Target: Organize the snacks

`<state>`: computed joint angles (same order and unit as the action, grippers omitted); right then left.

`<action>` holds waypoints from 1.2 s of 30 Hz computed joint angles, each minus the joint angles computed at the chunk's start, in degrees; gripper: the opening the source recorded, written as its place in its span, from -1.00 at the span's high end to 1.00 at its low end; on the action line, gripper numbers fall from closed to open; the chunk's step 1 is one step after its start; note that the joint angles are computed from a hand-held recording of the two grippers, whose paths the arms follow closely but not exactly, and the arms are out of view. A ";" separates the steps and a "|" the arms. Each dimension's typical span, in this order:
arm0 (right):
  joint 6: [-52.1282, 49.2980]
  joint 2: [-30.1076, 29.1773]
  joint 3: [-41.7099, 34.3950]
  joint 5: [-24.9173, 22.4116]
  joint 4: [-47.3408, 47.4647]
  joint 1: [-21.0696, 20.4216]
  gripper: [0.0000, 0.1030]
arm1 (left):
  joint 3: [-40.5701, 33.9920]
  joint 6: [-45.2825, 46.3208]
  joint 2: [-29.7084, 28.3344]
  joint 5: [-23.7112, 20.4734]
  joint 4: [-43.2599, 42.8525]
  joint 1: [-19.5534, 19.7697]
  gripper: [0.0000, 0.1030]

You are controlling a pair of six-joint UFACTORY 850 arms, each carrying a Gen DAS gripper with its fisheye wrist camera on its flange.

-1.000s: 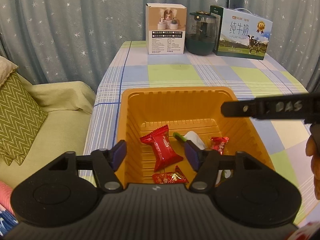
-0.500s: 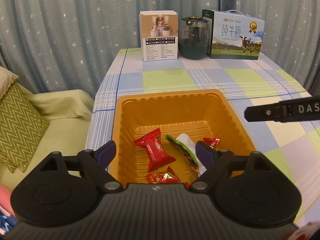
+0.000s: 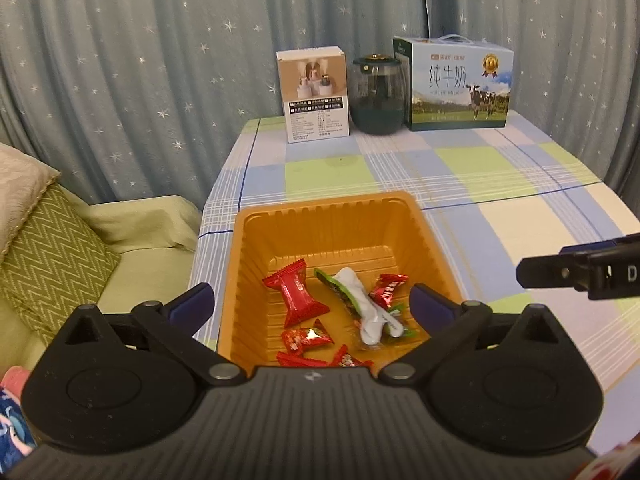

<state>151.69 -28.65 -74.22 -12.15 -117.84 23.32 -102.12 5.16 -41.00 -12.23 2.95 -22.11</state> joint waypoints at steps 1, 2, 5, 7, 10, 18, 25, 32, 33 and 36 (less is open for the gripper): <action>2.36 1.20 1.40 -0.37 -2.54 0.06 -0.31 | 1.19 -2.84 1.08 0.49 2.33 -0.36 -1.00; 3.82 2.40 2.75 -0.75 -4.22 0.11 -0.33 | 2.38 -4.15 2.21 0.94 3.18 -0.67 -1.00; 2.28 5.47 5.88 -1.68 -2.90 0.52 -0.38 | 6.20 -11.59 5.69 2.50 10.05 -1.62 -1.00; 2.61 7.26 7.78 -2.13 -3.53 0.81 -0.40 | 8.69 -19.00 7.92 2.99 16.43 -2.17 -1.00; 3.36 9.69 10.57 -3.32 -4.19 1.67 -0.41 | 12.12 -24.48 10.98 3.29 19.50 -2.75 -1.00; 5.52 13.56 15.27 -5.22 -3.99 4.33 -0.54 | 19.98 -38.06 18.15 2.56 31.14 -3.67 -1.00; -6.57 15.82 17.22 -9.43 9.66 8.21 -0.64 | 25.36 -45.94 22.63 2.84 36.57 -3.42 -1.00; -14.65 17.12 18.47 -14.19 20.00 12.72 -0.65 | 29.98 -37.17 26.65 2.93 26.45 -2.54 -1.00; -15.58 17.22 18.53 -15.04 21.03 13.43 -0.65 | 30.65 -37.12 27.22 2.95 26.02 -2.47 -1.00; -16.70 17.63 18.92 -17.06 22.19 15.31 -0.65 | 32.40 -37.02 28.72 2.92 24.67 -2.25 -1.00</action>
